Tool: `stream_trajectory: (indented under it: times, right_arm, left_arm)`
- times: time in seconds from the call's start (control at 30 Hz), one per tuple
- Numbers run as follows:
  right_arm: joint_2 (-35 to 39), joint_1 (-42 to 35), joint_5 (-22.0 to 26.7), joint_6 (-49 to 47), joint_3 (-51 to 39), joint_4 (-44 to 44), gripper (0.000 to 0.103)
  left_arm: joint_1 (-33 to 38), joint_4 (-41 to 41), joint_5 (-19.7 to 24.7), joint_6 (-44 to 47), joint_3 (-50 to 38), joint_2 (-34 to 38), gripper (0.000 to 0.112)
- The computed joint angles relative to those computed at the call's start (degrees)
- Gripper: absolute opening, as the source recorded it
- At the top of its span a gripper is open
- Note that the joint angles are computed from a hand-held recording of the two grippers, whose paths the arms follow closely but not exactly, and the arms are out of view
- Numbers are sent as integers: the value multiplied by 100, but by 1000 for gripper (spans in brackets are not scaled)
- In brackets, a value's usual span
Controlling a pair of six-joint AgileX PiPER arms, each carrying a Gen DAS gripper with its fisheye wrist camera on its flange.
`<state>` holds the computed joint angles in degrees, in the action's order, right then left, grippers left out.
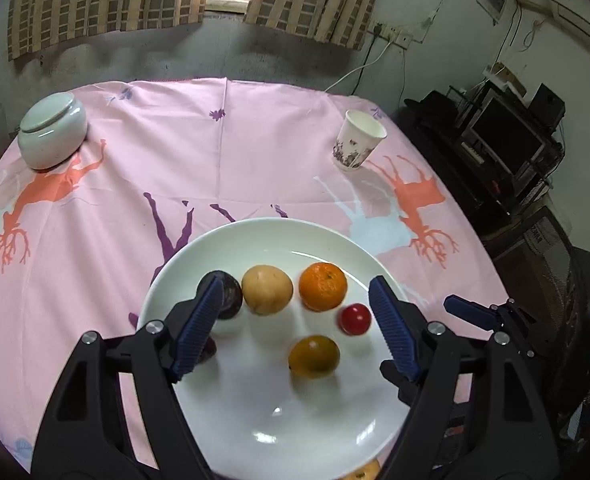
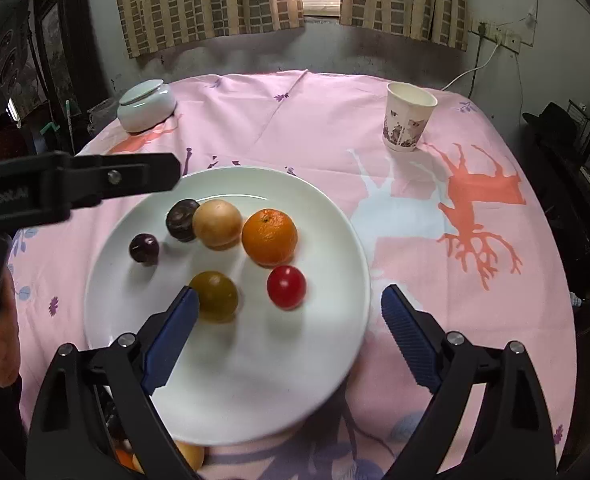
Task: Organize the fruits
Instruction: 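Place the tomato and potato on the white plate, release both, then grasp a red apple with the right tool while the left grasps a tomato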
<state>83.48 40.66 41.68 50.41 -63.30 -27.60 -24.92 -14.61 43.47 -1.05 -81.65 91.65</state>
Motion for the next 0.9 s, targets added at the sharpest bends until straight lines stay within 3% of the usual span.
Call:
stream_trajectory:
  times: [0.07,0.27,0.37,0.5,0.63,0.7,0.73,0.77,0.9]
  right_arm:
    - [-454,427,320,536,293,-336,102]
    - [-1288,2393,1635,2597,1293,-1272,102]
    - [-1652,3078,1576,3474,1795,-1103,102]
    - [-2187,4159,1360,5173,2386,-1318,102]
    - [-2099,4806,1730,6108,2489,-1508,102]
    - [-2003,4767,1635,6167,2512,-1500,90]
    - [-1989,4780,1555,6143,2521,-1453,72]
    - [-1927,4621,1304,5931,2510,-1349,65]
    - [-1651,4311,807,5458,2470,-1172,61]
  left_arm:
    - [-66,256,-48,-115,600,-723,91]
    - [-249,1186,-366,-890,2778,-2807,96]
    - [-335,1471,-540,-1288,3829,-3798,96]
    - [-1057,2691,-371,-2727,4836,-4842,95]
    - [-1002,2276,-199,-2419,5358,-5313,95]
    - [-1064,2324,-140,-2489,5443,-5334,95]
    - [-1037,2290,-124,-2446,5467,-5354,95]
    - [-1035,2283,-118,-2451,5475,-5377,95]
    - [-1474,2767,29,-3077,5492,-5421,95]
